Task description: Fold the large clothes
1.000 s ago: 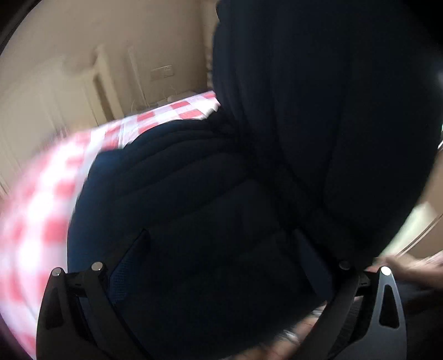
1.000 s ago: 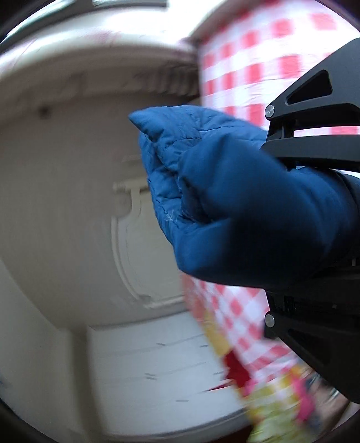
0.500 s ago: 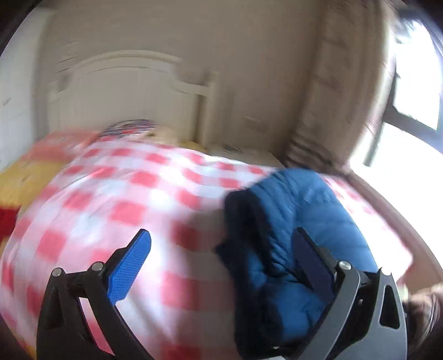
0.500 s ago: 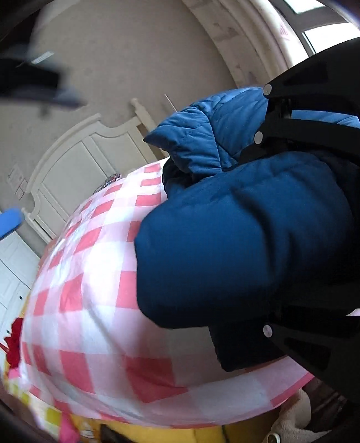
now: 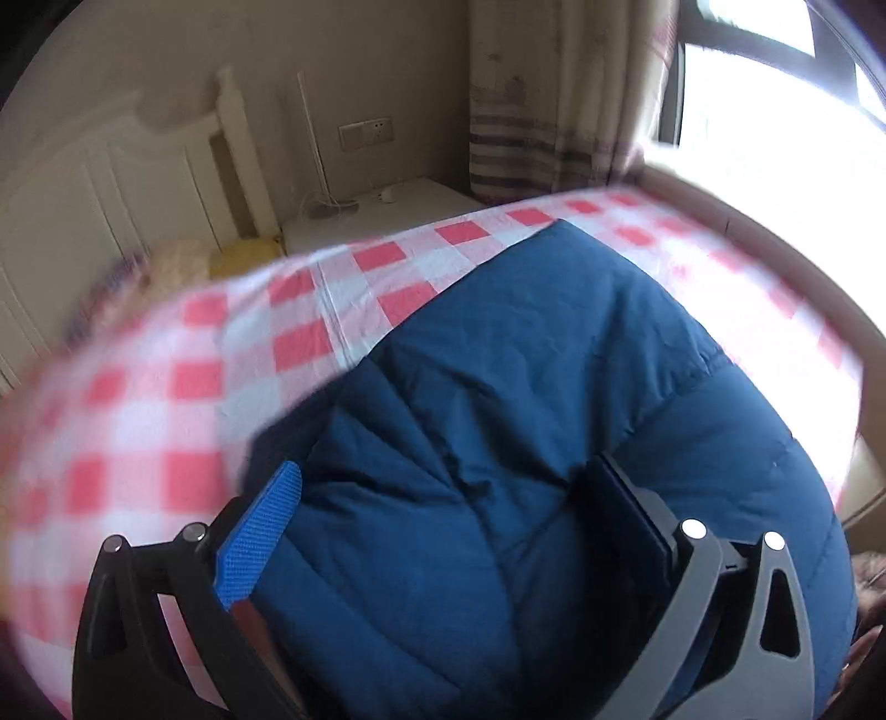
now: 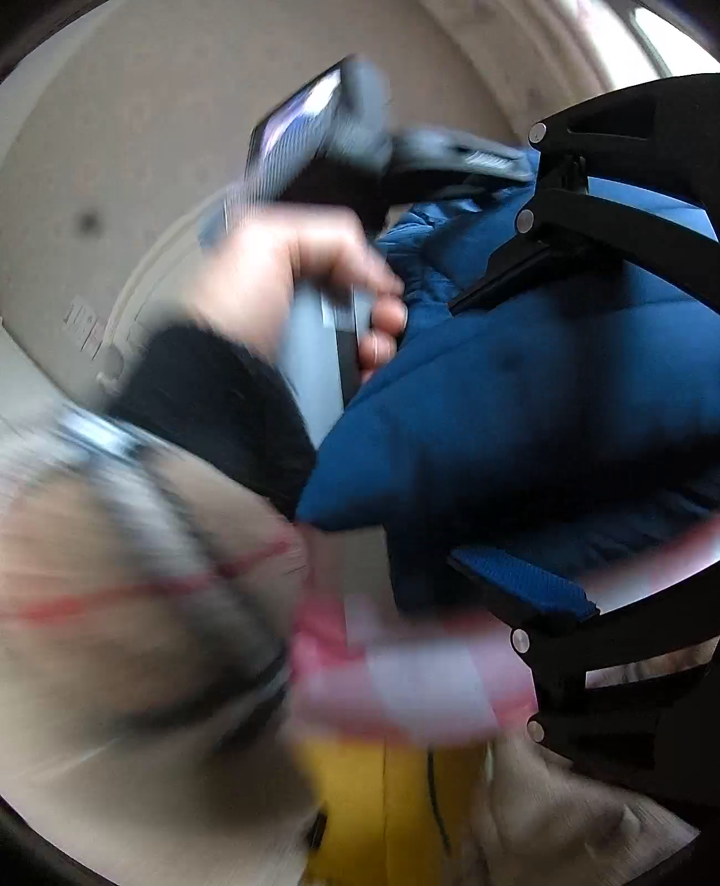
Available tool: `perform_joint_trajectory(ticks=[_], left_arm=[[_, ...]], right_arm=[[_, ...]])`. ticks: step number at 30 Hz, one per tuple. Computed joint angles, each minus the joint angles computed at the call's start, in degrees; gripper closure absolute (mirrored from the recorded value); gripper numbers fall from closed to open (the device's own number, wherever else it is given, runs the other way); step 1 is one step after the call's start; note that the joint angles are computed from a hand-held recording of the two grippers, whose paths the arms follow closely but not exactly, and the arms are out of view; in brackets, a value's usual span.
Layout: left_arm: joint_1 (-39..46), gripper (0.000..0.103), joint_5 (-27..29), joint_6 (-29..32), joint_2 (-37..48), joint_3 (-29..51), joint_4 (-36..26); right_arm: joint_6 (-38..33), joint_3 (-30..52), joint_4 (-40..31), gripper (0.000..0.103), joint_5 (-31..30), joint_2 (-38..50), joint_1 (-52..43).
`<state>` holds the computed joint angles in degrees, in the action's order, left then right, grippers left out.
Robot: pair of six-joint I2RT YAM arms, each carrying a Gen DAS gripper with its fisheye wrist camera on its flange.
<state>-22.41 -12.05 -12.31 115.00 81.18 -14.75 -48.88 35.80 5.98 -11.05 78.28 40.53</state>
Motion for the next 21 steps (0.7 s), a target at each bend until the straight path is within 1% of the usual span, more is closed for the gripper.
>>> perform_joint_trajectory(ticks=[2,3,4,5,6,8,9,10,11,12,14,15,18,20,21], left_arm=[[1.5,0.002,2.2,-1.7,-1.2,-4.6,4.8],[1.6,0.002,1.7,-1.8,-1.6,-5.9,6.1],[1.3,0.002,0.2,-1.9,-1.8,-7.1,7.5],[0.7,0.002,-2.3,-2.1,-1.8,-7.6,8.0],[0.2,0.002,-4.5,-2.1,-2.0,-8.0,8.0],[0.0,0.002,-6.4,-2.0,-2.1,-8.1,8.2],[0.0,0.002,-6.3,-2.4,-2.5,-8.5,8.5],[0.3,0.002,-6.1,-2.8,-2.6,-9.1,9.2],[0.5,0.002,-6.1,-3.2,-2.9,-9.7,9.8],[0.5,0.002,-6.2,-3.7,-3.4,-10.3,10.2],[0.2,0.002,-6.9,-4.7,-4.3,-11.4,10.6],[0.2,0.002,-7.1,-5.0,-4.4,-11.5,10.7],[0.8,0.002,-6.4,-6.2,-4.9,-12.8,11.8],[1.8,0.002,-4.8,-6.8,-5.0,-13.9,13.1],[2.1,0.002,-4.2,-7.1,-5.0,-14.2,13.6]], right_arm=[[-1.4,3.6,-11.9,0.020,-14.1,-3.6,-8.5],[-1.4,6.3,-17.1,0.024,-21.0,-4.2,-13.2],[-0.6,8.9,-20.1,0.026,-26.2,-4.1,-17.6],[0.4,10.8,-21.4,0.028,-29.3,-3.6,-20.6],[2.9,13.3,-21.7,0.029,-32.4,-2.4,-24.2],[10.9,20.6,-20.6,0.031,-36.5,3.0,-30.8],[14.0,24.9,-21.0,0.035,-37.8,6.7,-32.9],[18.6,31.0,-20.8,0.036,-38.3,12.2,-34.7],[21.7,34.1,-20.0,0.041,-37.6,15.2,-35.5],[25.2,40.1,-20.3,0.044,-35.6,20.5,-35.6],[28.0,47.9,-22.4,0.048,-32.7,27.0,-35.1],[29.5,54.4,-25.0,0.051,-30.9,32.2,-34.1],[31.7,67.2,-30.4,0.056,-27.4,42.2,-30.9],[31.3,72.0,-32.2,0.056,-25.2,46.0,-28.9],[30.2,76.3,-34.4,0.056,-23.6,49.2,-27.3]])
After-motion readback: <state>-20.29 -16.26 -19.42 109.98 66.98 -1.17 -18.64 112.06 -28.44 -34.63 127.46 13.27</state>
